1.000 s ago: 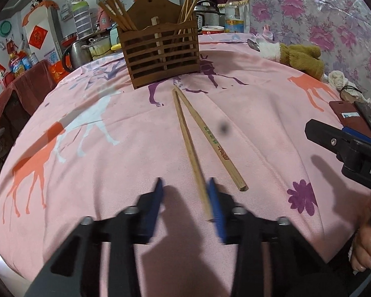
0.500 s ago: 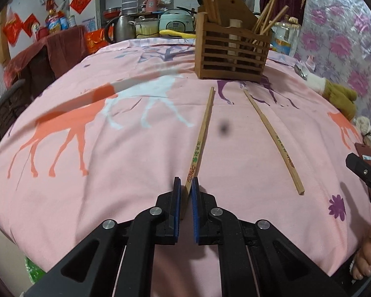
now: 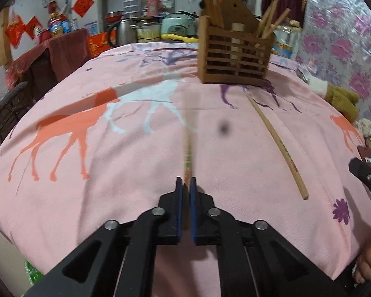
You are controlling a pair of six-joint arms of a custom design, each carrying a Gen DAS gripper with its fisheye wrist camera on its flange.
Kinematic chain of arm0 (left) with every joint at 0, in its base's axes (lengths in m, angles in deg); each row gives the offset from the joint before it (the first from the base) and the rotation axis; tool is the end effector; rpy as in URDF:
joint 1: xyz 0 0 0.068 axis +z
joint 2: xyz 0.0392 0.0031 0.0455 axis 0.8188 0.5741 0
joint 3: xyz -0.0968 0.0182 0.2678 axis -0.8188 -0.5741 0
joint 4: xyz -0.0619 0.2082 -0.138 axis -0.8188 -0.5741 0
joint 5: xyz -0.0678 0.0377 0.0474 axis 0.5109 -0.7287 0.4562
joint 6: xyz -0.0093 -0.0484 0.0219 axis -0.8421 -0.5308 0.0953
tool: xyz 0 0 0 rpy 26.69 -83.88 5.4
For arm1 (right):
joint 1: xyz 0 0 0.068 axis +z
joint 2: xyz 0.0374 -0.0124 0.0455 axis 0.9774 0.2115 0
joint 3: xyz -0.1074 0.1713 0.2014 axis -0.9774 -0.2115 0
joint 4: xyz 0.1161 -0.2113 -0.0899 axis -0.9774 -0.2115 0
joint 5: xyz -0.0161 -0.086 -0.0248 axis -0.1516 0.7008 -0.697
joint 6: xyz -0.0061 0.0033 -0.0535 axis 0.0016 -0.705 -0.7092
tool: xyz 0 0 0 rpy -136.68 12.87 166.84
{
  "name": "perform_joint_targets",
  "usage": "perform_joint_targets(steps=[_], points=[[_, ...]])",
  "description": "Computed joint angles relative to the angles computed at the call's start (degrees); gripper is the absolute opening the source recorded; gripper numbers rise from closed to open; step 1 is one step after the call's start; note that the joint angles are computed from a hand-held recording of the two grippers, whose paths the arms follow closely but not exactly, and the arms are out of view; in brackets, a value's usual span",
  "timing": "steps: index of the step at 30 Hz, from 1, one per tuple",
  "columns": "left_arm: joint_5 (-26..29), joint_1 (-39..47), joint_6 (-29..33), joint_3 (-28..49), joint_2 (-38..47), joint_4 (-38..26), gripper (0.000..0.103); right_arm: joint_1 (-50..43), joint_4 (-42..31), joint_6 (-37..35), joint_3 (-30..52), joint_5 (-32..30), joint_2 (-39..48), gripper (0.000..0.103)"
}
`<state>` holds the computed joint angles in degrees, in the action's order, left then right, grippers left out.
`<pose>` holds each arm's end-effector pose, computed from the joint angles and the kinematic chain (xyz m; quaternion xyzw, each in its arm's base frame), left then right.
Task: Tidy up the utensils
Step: 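Slide one chopstick away from the other with the left tool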
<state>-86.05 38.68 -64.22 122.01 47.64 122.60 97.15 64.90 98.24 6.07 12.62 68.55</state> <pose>0.3114 -0.0895 0.0317 0.0899 0.9223 -0.0494 0.3726 0.2334 0.0685 0.0440 0.1968 0.8841 0.0291 0.4227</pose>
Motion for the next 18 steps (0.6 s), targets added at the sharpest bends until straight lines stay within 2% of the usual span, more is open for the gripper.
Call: perform_joint_targets(steps=[6,8,10,12,14,18], points=[[2.23,3.46,-0.98,0.23,-0.29,-1.4,0.007,1.39,1.64,-1.67,-0.52,0.45,-0.18,0.095],[2.01,3.18,-0.75,-0.16,-0.18,-0.55,0.009,2.76,4.53,-4.01,-1.41,-0.18,-0.16,0.095],[3.93,3.4,-0.26,-0.58,-0.13,0.37,0.02,5.09,7.78,-6.7,-2.24,0.04,0.04,0.094],[4.68,3.21,-0.05,-1.48,0.01,2.03,0.049,7.4,10.66,-9.7,-2.72,-0.32,0.33,0.09],[2.65,2.45,-0.35,-1.8,0.37,2.96,0.07,9.1,10.98,-11.55,-2.28,-0.57,0.41,0.086],[3.16,3.09,-0.9,-1.56,0.75,3.2,0.075,9.2,6.51,-12.95,0.55,-4.15,0.4,0.074]])
